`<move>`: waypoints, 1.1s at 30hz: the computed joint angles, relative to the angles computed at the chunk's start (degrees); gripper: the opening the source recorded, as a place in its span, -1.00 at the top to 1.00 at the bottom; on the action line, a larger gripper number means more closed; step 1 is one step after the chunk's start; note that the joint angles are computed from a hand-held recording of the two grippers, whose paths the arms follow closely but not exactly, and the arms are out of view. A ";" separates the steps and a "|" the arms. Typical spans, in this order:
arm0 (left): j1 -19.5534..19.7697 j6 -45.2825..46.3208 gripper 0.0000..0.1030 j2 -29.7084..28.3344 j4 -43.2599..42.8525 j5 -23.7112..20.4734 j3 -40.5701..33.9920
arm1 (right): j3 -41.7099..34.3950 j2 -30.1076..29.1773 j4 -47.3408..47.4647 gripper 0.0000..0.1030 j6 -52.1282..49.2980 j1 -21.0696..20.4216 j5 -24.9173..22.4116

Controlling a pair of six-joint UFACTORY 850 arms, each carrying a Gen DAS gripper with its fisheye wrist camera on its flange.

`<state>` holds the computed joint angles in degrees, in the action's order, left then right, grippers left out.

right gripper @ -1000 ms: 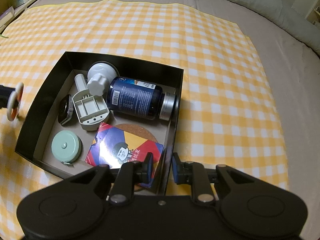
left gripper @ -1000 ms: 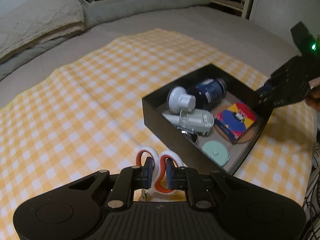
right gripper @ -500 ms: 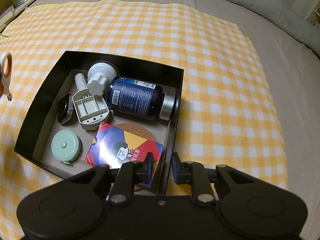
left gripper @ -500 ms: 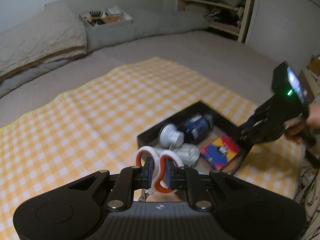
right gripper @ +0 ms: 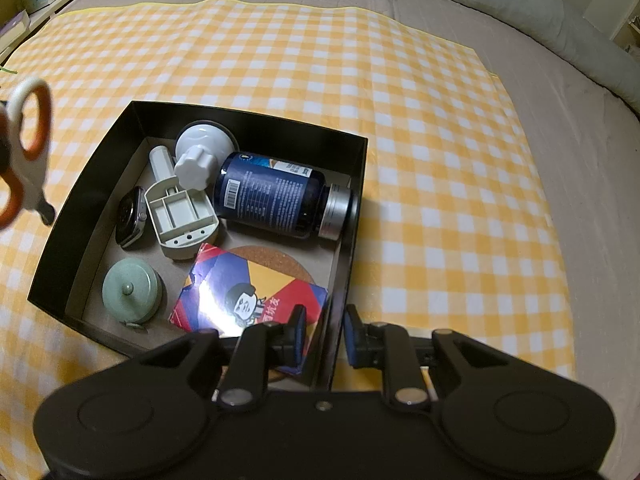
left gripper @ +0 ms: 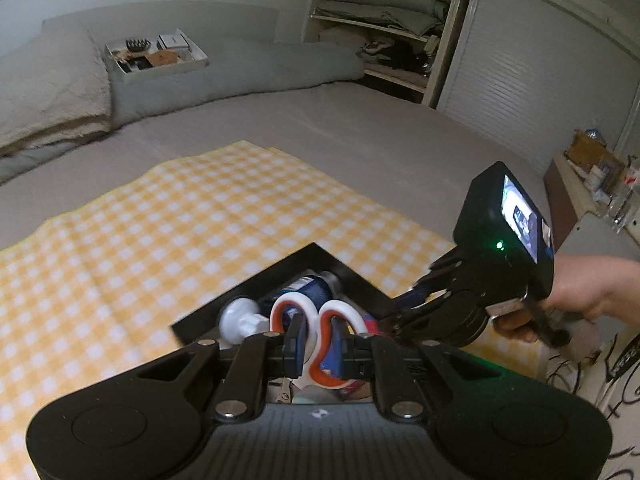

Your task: Organize rigid objects

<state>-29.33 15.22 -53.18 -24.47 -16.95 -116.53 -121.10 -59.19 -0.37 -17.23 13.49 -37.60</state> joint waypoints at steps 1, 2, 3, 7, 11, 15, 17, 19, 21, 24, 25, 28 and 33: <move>-0.12 -0.65 0.72 -0.87 0.65 -0.94 -1.31 | 0.00 0.00 0.00 0.59 0.00 0.00 0.00; -0.36 -2.87 0.72 -1.88 3.26 -2.10 -2.89 | 0.00 0.00 0.00 0.59 0.00 0.00 0.00; -0.66 -5.83 0.72 -3.05 6.93 -3.38 -4.61 | 0.04 0.02 0.04 0.59 -0.04 0.00 0.02; -1.45 -13.72 0.72 -8.13 18.04 -9.45 -12.03 | 0.11 0.07 0.01 0.59 -0.03 0.00 0.05; -1.66 -14.89 0.72 -13.69 20.06 -17.38 -20.49 | 0.19 0.12 -0.01 0.59 0.01 0.00 0.08; -1.97 -15.10 0.70 -18.37 21.32 -23.93 -27.97 | 0.21 0.12 0.07 0.59 -0.03 -0.01 0.10; -2.08 -15.22 0.68 -19.16 21.95 -24.97 -28.98 | 0.24 0.14 0.04 0.59 -0.01 0.00 0.11; -2.09 -15.86 0.49 -19.69 22.19 -25.78 -29.70 | 0.24 0.14 0.01 0.59 0.01 0.00 0.13; -2.07 -16.29 0.03 -18.99 22.20 -25.17 -28.30 | 0.24 0.14 0.01 0.59 0.01 0.00 0.13; -2.22 -17.00 -0.30 -18.54 22.99 -24.87 -27.42 | 0.26 0.15 0.02 0.59 0.05 0.00 0.13; -2.27 -17.19 -0.36 -18.41 23.19 -24.86 -27.19 | 0.25 0.14 0.02 0.59 0.03 -0.01 0.14; -2.38 -18.95 -0.53 -17.26 24.74 -23.97 -25.19 | 0.26 0.16 0.00 0.59 0.08 0.01 0.08; -2.34 -20.41 -0.81 -15.44 25.65 -21.59 -22.08 | 0.29 0.17 -0.01 0.59 0.11 0.01 0.14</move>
<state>-31.67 -5.19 -68.62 1.17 -38.54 -138.61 -120.81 -59.02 -0.38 -17.12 13.51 -37.45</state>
